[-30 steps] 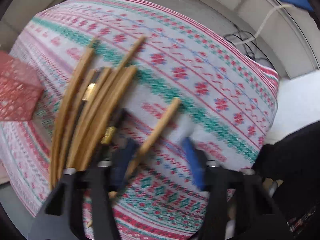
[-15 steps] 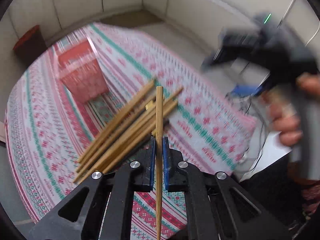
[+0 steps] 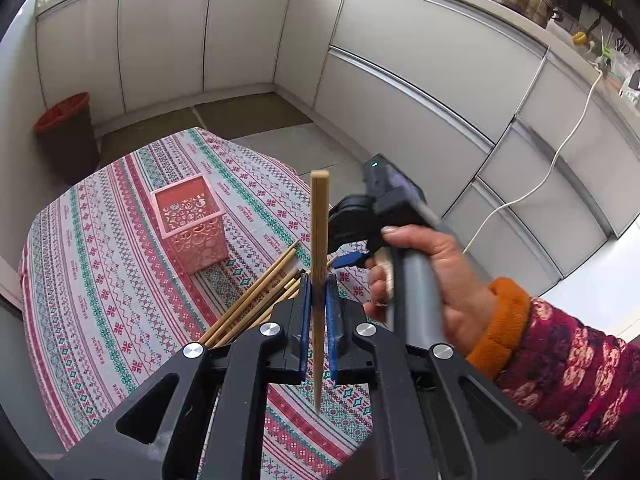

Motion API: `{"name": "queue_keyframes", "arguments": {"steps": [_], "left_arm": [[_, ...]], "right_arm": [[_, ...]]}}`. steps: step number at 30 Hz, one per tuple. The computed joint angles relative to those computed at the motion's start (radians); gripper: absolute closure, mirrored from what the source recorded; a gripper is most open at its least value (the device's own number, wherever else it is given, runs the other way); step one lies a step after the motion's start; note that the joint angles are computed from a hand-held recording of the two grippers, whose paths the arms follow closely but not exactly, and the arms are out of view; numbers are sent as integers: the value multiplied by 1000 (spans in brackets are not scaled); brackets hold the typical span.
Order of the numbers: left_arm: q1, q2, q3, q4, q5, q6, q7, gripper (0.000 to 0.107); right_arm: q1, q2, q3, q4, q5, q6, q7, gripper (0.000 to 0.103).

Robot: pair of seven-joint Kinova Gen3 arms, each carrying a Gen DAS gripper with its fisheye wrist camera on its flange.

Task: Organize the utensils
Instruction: 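Carry chopsticks to the pink basket and drop them in with both tools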

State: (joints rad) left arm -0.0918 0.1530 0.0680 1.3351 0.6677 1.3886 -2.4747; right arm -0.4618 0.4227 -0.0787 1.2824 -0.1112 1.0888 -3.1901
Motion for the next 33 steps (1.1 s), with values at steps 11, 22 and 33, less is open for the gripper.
{"name": "queue_keyframes", "arguments": {"steps": [11,22,33], "left_arm": [[-51,-13,-26,8,54,-31,37,101],[-82,-79,-63,30,123,-72,47,101],[-68,-68,-60,-51,192,-186,186,101]], "right_arm": [[-67,47,39,-46,82,50,-134,96],[-182,-134,4,-42,329,46,-103,98],[-352,-169,-5,-371,683,330,2,98]]}}
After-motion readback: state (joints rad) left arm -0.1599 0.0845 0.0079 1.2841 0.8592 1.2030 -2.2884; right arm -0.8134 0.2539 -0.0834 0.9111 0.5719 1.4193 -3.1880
